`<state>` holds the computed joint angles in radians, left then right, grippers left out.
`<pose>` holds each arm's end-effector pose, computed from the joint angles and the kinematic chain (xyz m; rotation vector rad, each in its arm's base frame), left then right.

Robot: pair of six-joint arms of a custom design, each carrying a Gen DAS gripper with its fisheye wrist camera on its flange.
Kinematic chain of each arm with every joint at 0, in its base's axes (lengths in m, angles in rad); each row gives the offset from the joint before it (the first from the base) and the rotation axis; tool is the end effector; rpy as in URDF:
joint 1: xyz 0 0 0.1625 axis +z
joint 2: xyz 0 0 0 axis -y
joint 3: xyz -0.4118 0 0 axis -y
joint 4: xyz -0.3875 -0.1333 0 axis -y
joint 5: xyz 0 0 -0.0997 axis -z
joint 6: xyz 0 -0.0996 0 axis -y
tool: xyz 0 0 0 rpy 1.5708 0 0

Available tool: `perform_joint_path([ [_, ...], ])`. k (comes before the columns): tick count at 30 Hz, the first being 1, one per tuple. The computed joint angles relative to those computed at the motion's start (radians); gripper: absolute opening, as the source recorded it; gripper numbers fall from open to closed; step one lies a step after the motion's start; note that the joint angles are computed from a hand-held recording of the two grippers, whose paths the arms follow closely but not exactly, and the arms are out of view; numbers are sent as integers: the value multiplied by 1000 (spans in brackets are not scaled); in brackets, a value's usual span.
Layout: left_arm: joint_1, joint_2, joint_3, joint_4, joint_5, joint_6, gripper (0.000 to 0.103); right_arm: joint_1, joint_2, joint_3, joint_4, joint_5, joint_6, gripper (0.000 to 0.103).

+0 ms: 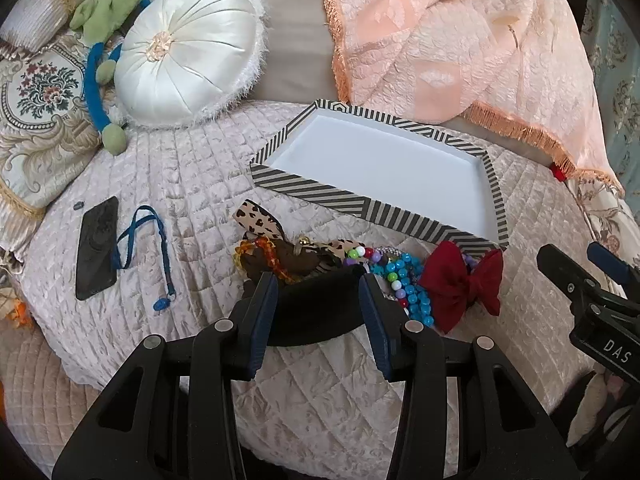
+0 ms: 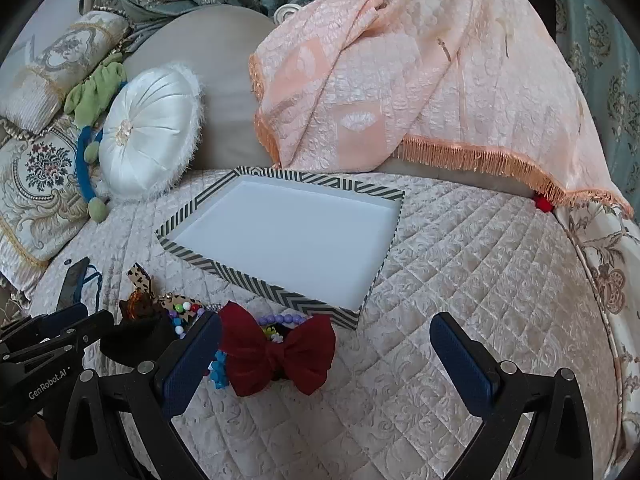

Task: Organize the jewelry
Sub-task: 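Move the left tool toward the black velvet pouch while the right tool approaches the red bow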

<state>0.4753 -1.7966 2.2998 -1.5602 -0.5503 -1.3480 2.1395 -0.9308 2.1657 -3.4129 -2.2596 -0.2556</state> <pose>-0.1745 -0.3352 0.2826 0.0432 2.1883 -0.9443 0.3279 -0.3831 0.1207 0.7188 -2.3217 0.8825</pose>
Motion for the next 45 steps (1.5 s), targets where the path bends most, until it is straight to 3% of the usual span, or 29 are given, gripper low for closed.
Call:
perform_joint_path([
  [45,25,8,-9,83,3,-75,42,5,22,-13,48,15,2,103],
])
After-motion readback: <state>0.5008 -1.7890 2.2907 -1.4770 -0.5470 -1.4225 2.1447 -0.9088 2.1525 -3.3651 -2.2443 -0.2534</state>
